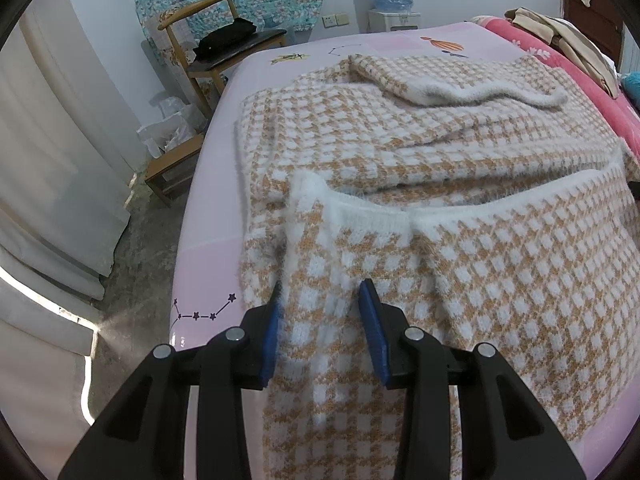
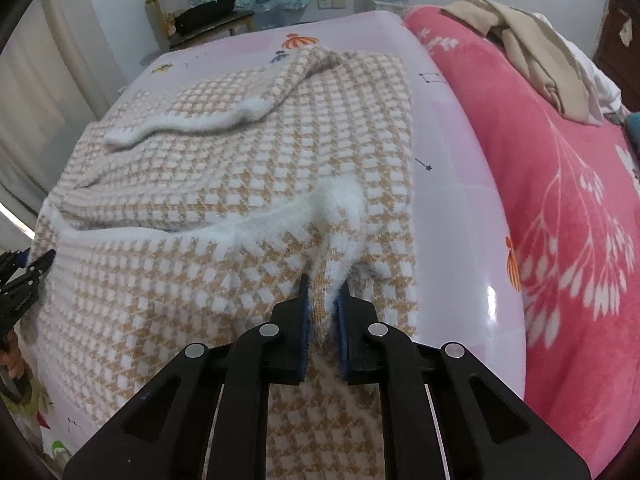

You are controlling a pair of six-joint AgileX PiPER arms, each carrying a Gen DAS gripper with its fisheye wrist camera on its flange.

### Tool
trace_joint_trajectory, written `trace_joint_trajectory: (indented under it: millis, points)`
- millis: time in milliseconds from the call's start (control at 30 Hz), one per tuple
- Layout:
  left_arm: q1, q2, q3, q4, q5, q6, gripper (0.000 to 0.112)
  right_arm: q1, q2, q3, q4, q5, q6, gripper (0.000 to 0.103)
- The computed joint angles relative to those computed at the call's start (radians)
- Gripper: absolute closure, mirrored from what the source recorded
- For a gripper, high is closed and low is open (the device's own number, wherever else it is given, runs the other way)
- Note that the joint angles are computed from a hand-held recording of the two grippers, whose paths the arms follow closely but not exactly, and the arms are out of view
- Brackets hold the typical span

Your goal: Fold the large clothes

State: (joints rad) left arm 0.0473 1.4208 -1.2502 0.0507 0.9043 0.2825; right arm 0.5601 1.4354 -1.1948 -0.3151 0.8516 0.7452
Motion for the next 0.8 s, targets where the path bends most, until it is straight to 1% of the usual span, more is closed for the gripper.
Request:
trace_joint_trajectory:
  millis: [133,800]
  points:
    - [-0.001,0.000,0.001,0.004,-0.003,-0.001,0.076,-0.011,-0.023,0.026,0.010,-0.010,-0.004,0.092]
    - [-0.011,-0.005,0.007,0.024,-0.008,-0.015,0.076,-0.007,-0.026,0.033,-0.002,-0.009,0.008,0.091]
